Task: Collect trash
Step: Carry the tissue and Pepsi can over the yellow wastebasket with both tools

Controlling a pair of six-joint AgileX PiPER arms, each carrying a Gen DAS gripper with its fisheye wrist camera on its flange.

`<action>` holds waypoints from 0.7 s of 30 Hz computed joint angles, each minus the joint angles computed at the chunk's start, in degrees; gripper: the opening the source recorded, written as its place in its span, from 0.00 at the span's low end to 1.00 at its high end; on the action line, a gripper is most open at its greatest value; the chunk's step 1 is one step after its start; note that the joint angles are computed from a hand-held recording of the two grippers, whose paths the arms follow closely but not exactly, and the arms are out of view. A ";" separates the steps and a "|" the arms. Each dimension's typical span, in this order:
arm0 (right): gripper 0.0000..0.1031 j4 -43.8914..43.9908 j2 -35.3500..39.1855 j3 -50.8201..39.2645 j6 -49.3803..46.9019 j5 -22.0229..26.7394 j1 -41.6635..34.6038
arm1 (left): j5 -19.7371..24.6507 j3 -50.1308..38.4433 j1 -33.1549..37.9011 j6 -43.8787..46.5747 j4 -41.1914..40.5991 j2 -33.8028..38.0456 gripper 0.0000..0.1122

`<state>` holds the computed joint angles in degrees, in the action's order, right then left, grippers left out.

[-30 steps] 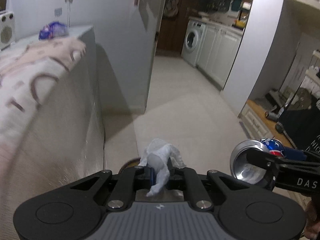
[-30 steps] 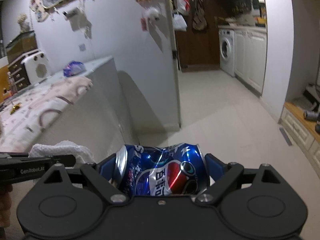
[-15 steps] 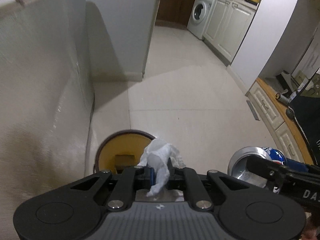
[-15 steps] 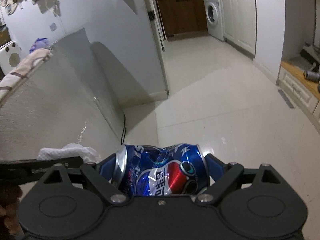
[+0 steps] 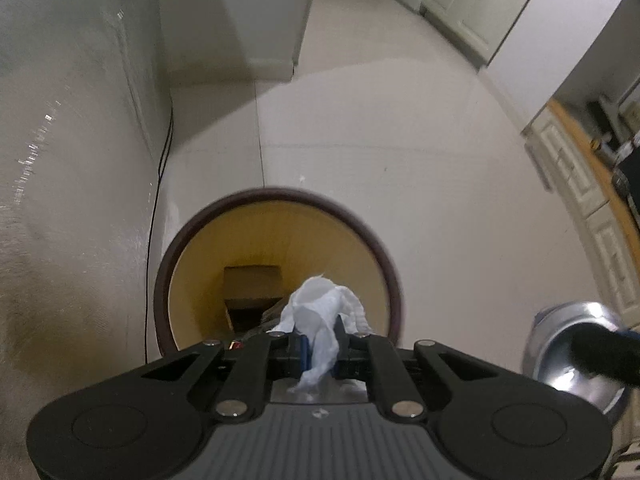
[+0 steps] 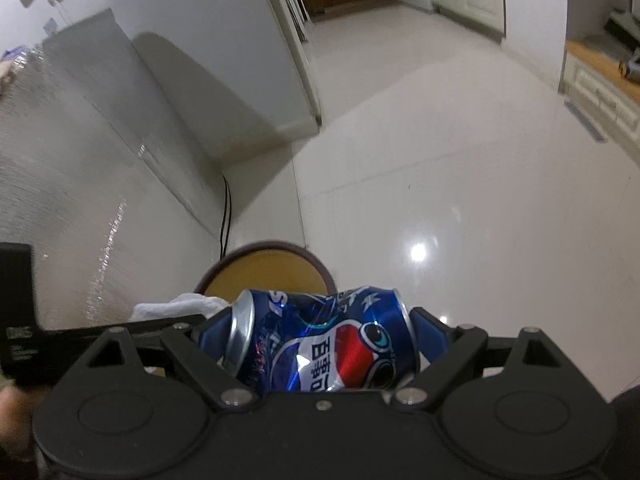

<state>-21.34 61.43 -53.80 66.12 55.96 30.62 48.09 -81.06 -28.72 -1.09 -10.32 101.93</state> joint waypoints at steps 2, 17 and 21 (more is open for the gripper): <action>0.89 1.84 2.33 0.78 -1.49 -3.46 -2.60 | -1.48 -0.33 0.40 1.91 -0.54 3.35 0.09; 0.89 14.53 21.81 -1.97 -11.66 -21.72 -11.58 | -5.25 2.77 4.76 14.68 -9.46 14.96 0.10; 0.89 17.60 28.88 -6.36 -15.12 -23.64 -11.55 | -5.99 5.15 4.92 18.60 -11.61 14.58 0.10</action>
<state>-3.74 90.31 -60.15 51.00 32.32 19.07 42.11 -75.91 -23.80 17.51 -21.93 116.51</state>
